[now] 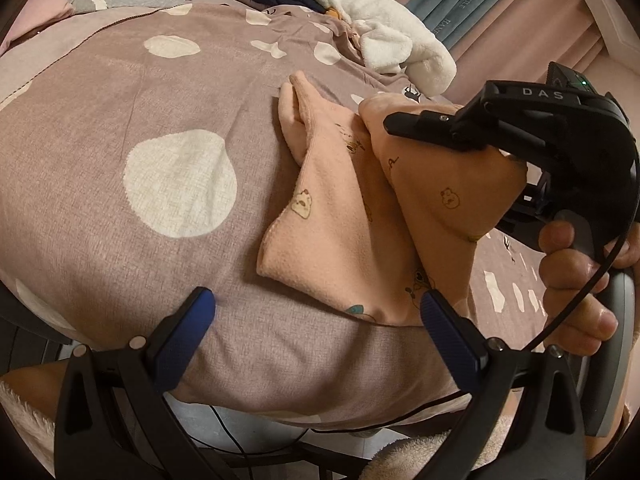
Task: Fold small clothes
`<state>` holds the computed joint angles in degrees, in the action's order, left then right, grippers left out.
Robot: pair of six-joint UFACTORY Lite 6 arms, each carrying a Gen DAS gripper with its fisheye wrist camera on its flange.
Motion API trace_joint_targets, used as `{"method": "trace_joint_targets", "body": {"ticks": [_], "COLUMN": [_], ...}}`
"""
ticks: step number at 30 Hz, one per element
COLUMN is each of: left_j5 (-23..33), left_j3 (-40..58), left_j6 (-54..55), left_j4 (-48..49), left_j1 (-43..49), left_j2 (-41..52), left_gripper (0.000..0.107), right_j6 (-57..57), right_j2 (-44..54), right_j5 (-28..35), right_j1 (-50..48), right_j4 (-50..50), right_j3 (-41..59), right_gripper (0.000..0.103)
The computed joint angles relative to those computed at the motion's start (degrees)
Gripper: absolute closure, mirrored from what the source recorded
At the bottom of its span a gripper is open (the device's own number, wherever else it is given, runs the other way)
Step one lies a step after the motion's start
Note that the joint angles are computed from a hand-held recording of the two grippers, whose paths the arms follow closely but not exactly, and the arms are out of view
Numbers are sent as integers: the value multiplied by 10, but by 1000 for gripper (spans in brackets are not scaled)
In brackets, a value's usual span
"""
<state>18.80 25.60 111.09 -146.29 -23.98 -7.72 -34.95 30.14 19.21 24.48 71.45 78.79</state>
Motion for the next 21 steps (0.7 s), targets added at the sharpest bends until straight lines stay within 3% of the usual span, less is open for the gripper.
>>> {"method": "trace_joint_targets", "body": {"ticks": [3, 6, 8, 11, 15, 21], "left_j5": [0, -7, -13, -15, -9, -5], "left_j3": [-1, 5, 8, 10, 11, 8], "left_j6": [-3, 8, 12, 22, 4, -15], "left_j4": [3, -7, -8, -16, 3, 29], "left_j1": [1, -4, -7, -9, -1, 6], "left_j2": [-2, 1, 3, 6, 8, 3], "left_gripper": [5, 5, 5, 5, 5, 5], "right_j6": [27, -47, -118, -161, -109, -117], "right_j2": [-2, -4, 4, 19, -7, -25], "right_j5": [3, 32, 90, 165, 110, 136], "right_j1": [5, -2, -17, -26, 10, 4], "right_j4": [-41, 39, 116, 144, 46, 54], "right_j3": [7, -1, -2, 13, 27, 23], "right_gripper": [78, 64, 60, 60, 59, 47]}}
